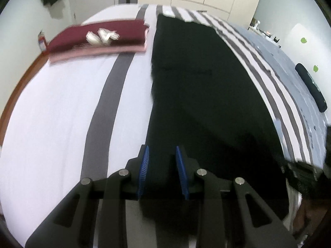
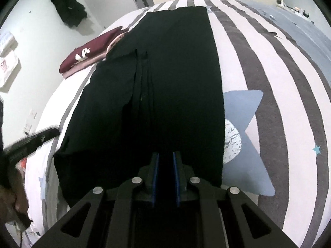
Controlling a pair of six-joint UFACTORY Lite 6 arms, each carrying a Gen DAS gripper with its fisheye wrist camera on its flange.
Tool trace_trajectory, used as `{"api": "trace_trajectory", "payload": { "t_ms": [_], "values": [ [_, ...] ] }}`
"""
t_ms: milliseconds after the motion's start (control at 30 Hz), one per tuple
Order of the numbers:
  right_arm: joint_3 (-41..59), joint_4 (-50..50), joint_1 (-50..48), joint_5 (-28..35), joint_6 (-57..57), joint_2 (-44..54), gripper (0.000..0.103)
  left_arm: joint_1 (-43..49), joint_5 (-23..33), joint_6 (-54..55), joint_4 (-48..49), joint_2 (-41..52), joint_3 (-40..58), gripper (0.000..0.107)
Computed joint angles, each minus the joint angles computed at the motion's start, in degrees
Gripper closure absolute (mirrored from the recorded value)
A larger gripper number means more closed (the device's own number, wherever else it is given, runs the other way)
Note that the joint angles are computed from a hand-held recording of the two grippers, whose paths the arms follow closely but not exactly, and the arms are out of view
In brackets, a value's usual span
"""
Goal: Fold clothes
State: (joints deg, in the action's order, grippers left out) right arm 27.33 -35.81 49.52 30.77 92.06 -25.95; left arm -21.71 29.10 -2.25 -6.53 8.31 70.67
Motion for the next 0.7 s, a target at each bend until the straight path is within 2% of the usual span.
{"api": "trace_trajectory", "payload": {
  "t_ms": [67,233,300,400,533,600,700],
  "values": [
    [0.2,-0.1,-1.3,0.2,-1.0,-0.7,0.091,-0.3,-1.3,0.3,0.0,4.8,4.9,0.082],
    [1.5,1.1,-7.2,-0.9,-6.9,-0.5,0.090,-0.5,0.9,2.1,-0.6,19.3,22.9,0.082],
    [2.1,1.6,-10.5,-2.5,-9.9,0.3,0.090,-0.5,3.3,3.8,-1.5,25.7,31.6,0.082],
    [4.8,0.6,-16.1,-6.3,-12.7,4.8,0.090,-1.1,6.0,3.7,-0.2,31.9,39.5,0.082],
    [8.9,-0.5,-22.8,-11.6,-15.5,12.4,0.087,-1.3,14.6,1.1,1.4,44.8,56.9,0.082],
    [10.3,0.6,-25.6,-14.0,-18.0,15.2,0.087,-1.3,14.2,1.2,1.2,46.0,58.1,0.082],
    [11.6,2.7,-28.5,-16.2,-21.8,18.8,0.086,-1.7,11.3,1.8,2.0,43.8,54.0,0.082]
  ]
}}
